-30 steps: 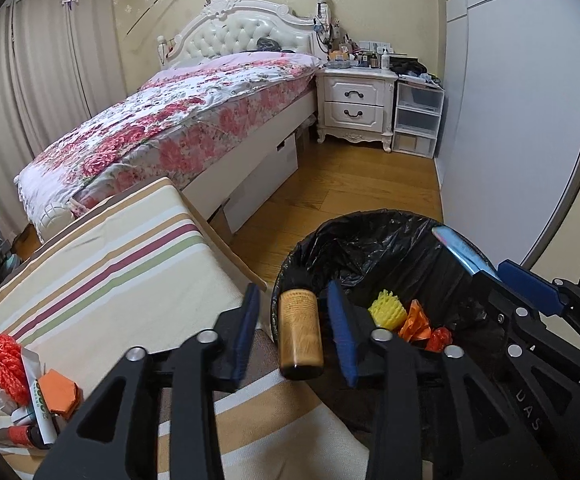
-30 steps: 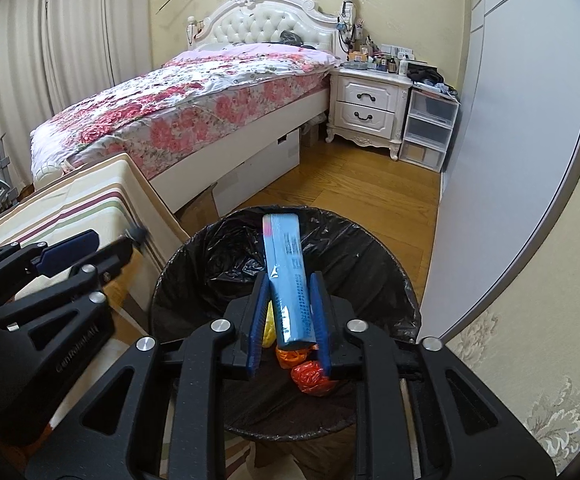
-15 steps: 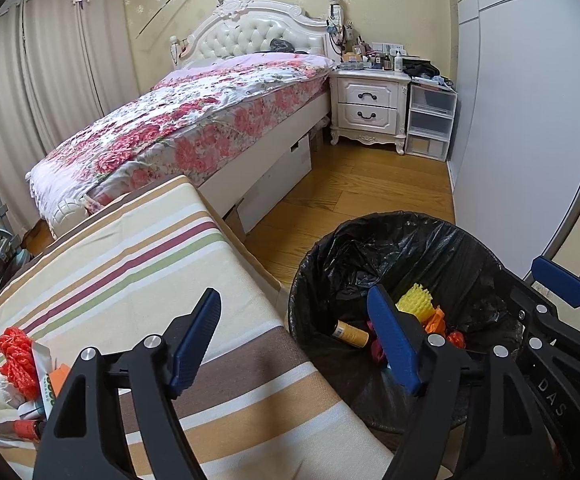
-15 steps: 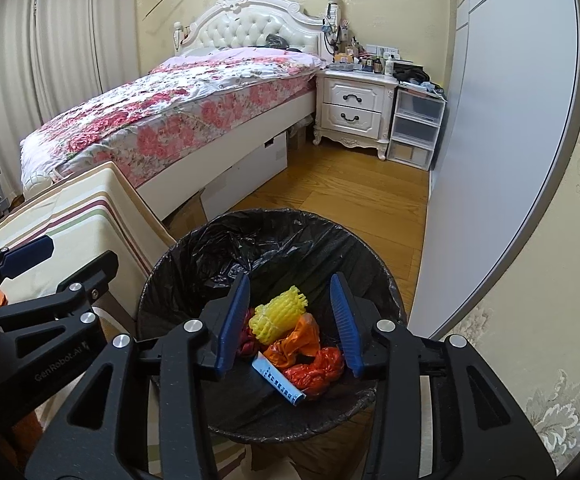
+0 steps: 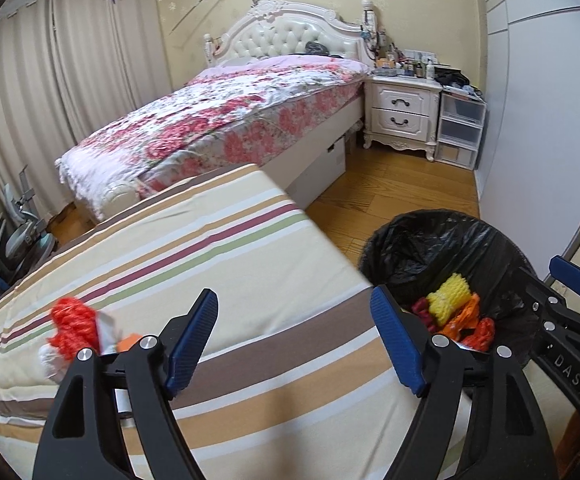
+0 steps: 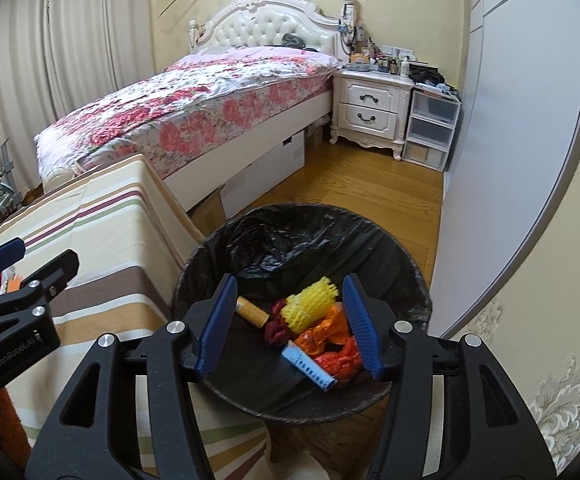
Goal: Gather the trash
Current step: 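Move both tools back over the table toward the remaining items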
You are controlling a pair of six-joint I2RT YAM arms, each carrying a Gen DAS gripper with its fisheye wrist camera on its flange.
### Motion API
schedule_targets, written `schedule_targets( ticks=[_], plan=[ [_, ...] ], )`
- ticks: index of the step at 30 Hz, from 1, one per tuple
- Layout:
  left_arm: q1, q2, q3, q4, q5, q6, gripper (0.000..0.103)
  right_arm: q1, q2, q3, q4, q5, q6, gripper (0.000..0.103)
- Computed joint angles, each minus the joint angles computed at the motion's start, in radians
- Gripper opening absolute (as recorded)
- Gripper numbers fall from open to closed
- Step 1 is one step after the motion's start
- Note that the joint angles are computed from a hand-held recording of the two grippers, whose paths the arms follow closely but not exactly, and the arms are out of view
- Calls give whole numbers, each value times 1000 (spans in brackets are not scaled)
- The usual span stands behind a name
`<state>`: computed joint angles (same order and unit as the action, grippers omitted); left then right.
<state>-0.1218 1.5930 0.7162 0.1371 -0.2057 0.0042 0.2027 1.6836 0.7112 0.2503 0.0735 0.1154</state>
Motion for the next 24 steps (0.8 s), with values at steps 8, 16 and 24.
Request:
schedule_targets(
  ticks=[8,16,24],
  plan=[
    [194,-120,-104,-24,62,39,77,138,-8,12,-35,25,15,54],
    [416,-167,-163,-33,131,80,77,283,7,45,-64,58,29,54],
    [529,-116,-152,-35,170,84,77,392,33,80,-91,95,34,54]
  ],
)
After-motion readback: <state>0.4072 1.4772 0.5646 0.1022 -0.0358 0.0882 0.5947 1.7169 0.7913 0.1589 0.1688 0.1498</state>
